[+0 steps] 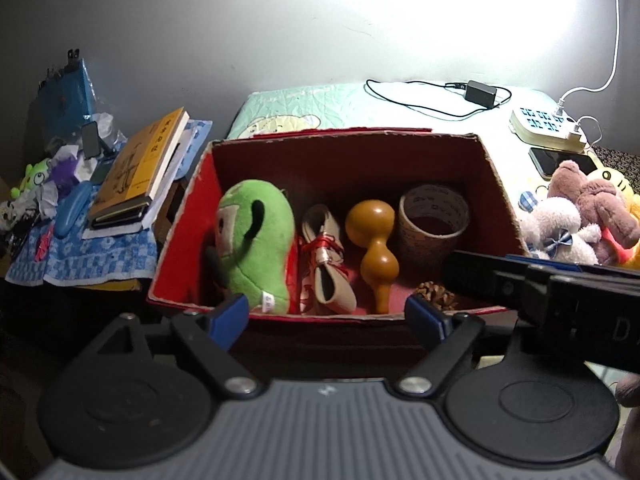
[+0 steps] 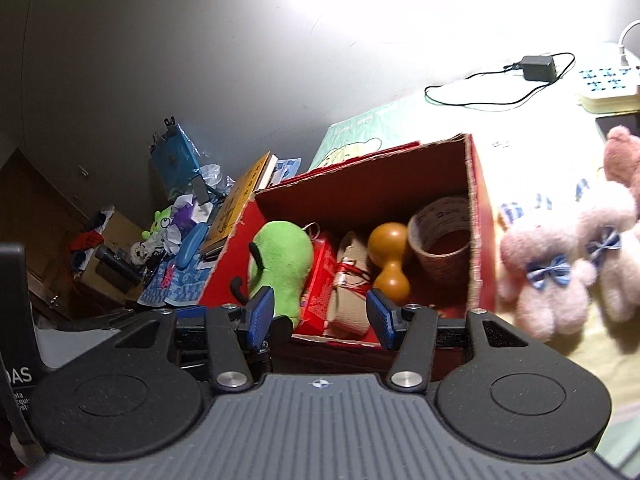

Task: Organize objects
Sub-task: 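Open the right gripper to release the green plush and withdraw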

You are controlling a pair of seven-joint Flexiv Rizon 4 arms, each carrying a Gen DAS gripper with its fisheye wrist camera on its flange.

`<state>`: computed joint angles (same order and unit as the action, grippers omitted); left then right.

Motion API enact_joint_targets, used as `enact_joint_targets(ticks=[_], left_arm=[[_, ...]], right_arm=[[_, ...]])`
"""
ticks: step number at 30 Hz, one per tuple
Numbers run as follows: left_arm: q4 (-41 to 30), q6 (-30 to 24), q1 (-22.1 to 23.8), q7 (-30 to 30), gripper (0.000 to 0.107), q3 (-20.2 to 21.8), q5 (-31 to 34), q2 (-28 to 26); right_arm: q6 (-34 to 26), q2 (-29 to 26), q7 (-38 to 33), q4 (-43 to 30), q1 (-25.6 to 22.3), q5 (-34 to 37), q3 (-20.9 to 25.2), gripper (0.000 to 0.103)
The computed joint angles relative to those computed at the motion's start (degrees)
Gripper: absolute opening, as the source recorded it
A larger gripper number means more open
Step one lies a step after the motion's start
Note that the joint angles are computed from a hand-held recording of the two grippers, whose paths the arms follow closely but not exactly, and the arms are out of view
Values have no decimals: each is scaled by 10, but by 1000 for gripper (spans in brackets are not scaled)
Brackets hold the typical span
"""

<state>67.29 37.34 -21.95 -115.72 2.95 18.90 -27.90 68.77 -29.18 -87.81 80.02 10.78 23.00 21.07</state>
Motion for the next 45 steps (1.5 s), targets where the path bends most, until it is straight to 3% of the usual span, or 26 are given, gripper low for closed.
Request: enact_joint_targets(ticks=[8, 17, 30, 45], left_arm=[[-32, -31, -32, -14, 90, -12, -2, -21], [-92, -60, -57, 17, 91, -25, -29, -71], [-183, -84, -77, 80, 91, -30, -80, -136], [-238, -104, -84, 120, 92, -34, -119, -175]], right_arm=[[-7, 34, -37, 43, -33, 19, -3, 58], [-1, 64, -46, 93, -39, 10, -34, 58], [32, 93, 59, 158, -26, -84, -93, 58], [42, 104, 147, 194, -37, -157, -111, 58]])
